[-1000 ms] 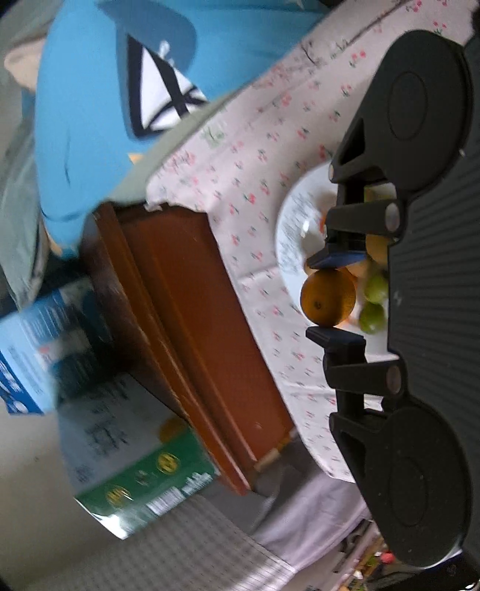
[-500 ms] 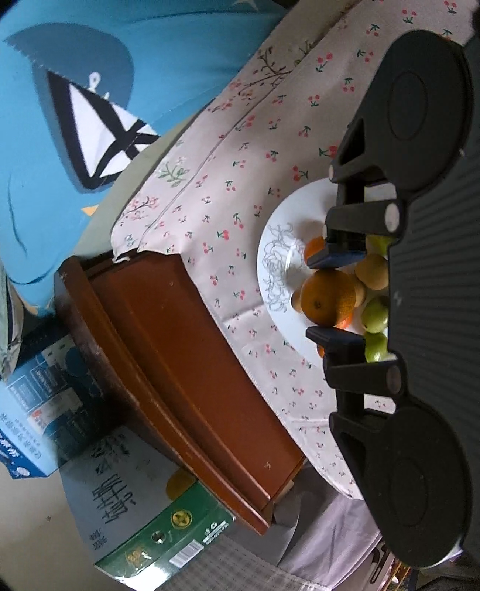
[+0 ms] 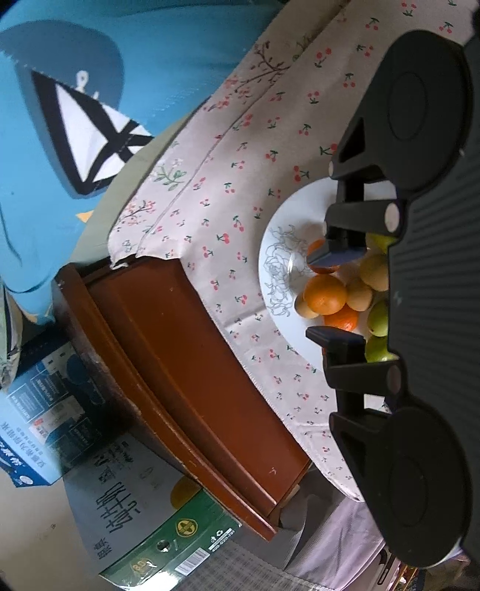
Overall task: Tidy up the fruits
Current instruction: 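Withdraw both open tools from the plate toward the cherry tomatoes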
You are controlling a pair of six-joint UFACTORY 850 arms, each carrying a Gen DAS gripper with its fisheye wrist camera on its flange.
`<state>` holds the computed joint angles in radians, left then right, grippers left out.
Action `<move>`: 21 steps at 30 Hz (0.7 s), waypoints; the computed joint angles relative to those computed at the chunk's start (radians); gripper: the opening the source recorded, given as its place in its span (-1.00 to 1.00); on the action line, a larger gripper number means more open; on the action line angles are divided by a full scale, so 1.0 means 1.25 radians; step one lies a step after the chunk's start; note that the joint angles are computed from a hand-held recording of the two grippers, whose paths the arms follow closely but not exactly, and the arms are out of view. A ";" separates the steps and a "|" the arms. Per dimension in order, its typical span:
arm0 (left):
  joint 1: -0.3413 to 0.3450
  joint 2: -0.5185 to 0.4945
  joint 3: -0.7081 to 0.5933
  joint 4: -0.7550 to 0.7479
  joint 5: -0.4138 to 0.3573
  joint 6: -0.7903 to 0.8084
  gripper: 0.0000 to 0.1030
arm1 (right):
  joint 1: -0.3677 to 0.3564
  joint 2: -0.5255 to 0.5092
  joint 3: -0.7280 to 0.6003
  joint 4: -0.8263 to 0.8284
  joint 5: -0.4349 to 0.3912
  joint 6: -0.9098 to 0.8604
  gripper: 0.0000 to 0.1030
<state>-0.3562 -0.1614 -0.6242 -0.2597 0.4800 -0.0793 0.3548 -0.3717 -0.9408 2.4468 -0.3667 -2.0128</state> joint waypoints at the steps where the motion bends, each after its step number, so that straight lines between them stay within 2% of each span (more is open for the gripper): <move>1: 0.001 0.008 0.002 -0.013 -0.003 0.006 0.29 | 0.000 0.002 0.001 0.006 0.000 -0.007 -0.28; 3: 0.005 0.026 0.012 -0.040 -0.002 0.012 0.41 | 0.001 0.004 0.003 0.014 0.000 -0.018 -0.28; 6: 0.015 0.059 0.027 -0.072 -0.007 0.025 0.43 | 0.003 0.011 0.009 0.026 -0.001 -0.037 -0.28; 11: 0.021 0.116 0.055 -0.184 -0.018 0.127 0.60 | 0.006 0.027 0.026 0.021 -0.010 -0.039 -0.28; 21: 0.033 0.190 0.114 -0.344 -0.028 0.247 0.61 | 0.040 0.071 0.086 0.086 -0.026 -0.146 -0.28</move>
<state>-0.3144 0.0758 -0.4821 -0.6901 0.4450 0.2299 0.4052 -0.2835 -0.8338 2.5546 -0.3988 -2.1959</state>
